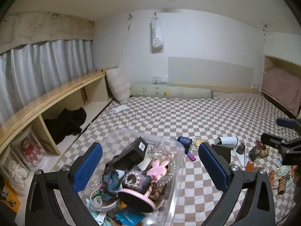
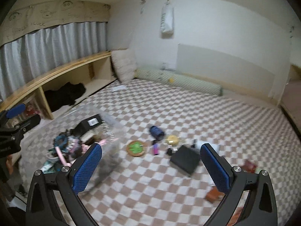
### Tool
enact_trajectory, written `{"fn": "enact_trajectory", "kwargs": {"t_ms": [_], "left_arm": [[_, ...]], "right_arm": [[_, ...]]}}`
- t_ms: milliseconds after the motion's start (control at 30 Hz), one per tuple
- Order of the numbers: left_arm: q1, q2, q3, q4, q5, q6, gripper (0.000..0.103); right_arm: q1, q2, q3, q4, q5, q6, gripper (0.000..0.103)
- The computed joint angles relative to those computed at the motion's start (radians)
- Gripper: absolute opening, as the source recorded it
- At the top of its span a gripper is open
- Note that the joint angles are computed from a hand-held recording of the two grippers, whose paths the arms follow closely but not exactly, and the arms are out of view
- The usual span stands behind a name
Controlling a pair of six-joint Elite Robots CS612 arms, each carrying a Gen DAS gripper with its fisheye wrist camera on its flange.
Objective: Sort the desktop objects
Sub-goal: 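Withdraw both tools from the bin back over the bed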
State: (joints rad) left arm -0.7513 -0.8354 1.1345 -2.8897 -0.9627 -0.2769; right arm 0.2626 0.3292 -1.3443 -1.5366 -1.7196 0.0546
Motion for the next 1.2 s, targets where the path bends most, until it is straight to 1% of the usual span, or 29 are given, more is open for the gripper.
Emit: {"fn": "enact_trajectory", "kwargs": {"t_ms": [100, 133, 200, 267, 433, 500, 600, 700, 767, 900, 1000, 1100, 1200], "left_arm": [[-0.012, 0.014, -0.018, -0.028, 0.023, 0.047, 0.103], [-0.015, 0.019, -0.025, -0.033, 0.023, 0.059, 0.103], [-0.019, 0.027, -0.039, -0.037, 0.010, 0.073, 0.103], [-0.021, 0.035, -0.053, -0.034, -0.009, 0.078, 0.103], [-0.029, 0.060, -0.087, -0.027, -0.039, 0.092, 0.103], [-0.031, 0.072, -0.109, 0.004, -0.061, 0.082, 0.103], [-0.029, 0.094, -0.146, 0.056, -0.103, 0.065, 0.103], [-0.030, 0.120, -0.186, 0.101, -0.119, 0.044, 0.103], [-0.033, 0.138, -0.215, 0.135, -0.113, 0.021, 0.103], [-0.035, 0.169, -0.262, 0.190, -0.126, 0.000, 0.103], [-0.037, 0.198, -0.307, 0.240, -0.140, 0.004, 0.103], [-0.037, 0.228, -0.354, 0.288, -0.168, 0.006, 0.103], [-0.042, 0.263, -0.404, 0.338, -0.166, 0.032, 0.103]], "right_arm": [[-0.007, 0.012, -0.035, 0.004, -0.053, -0.005, 0.103], [-0.011, 0.017, -0.047, 0.008, -0.058, -0.002, 0.103], [-0.026, 0.028, -0.074, 0.013, -0.035, 0.013, 0.103], [-0.038, 0.037, -0.095, 0.019, -0.029, 0.048, 0.103], [-0.063, 0.068, -0.148, 0.024, -0.079, 0.144, 0.103], [-0.073, 0.072, -0.158, 0.058, -0.092, 0.150, 0.103], [-0.081, 0.091, -0.178, 0.072, -0.128, 0.164, 0.103], [-0.089, 0.115, -0.203, 0.059, -0.155, 0.195, 0.103], [-0.093, 0.130, -0.219, 0.057, -0.174, 0.223, 0.103], [-0.097, 0.154, -0.234, 0.055, -0.211, 0.161, 0.103], [-0.107, 0.161, -0.244, 0.100, -0.187, 0.150, 0.103], [-0.115, 0.158, -0.242, 0.177, -0.201, 0.160, 0.103], [-0.131, 0.158, -0.245, 0.256, -0.206, 0.203, 0.103]]}}
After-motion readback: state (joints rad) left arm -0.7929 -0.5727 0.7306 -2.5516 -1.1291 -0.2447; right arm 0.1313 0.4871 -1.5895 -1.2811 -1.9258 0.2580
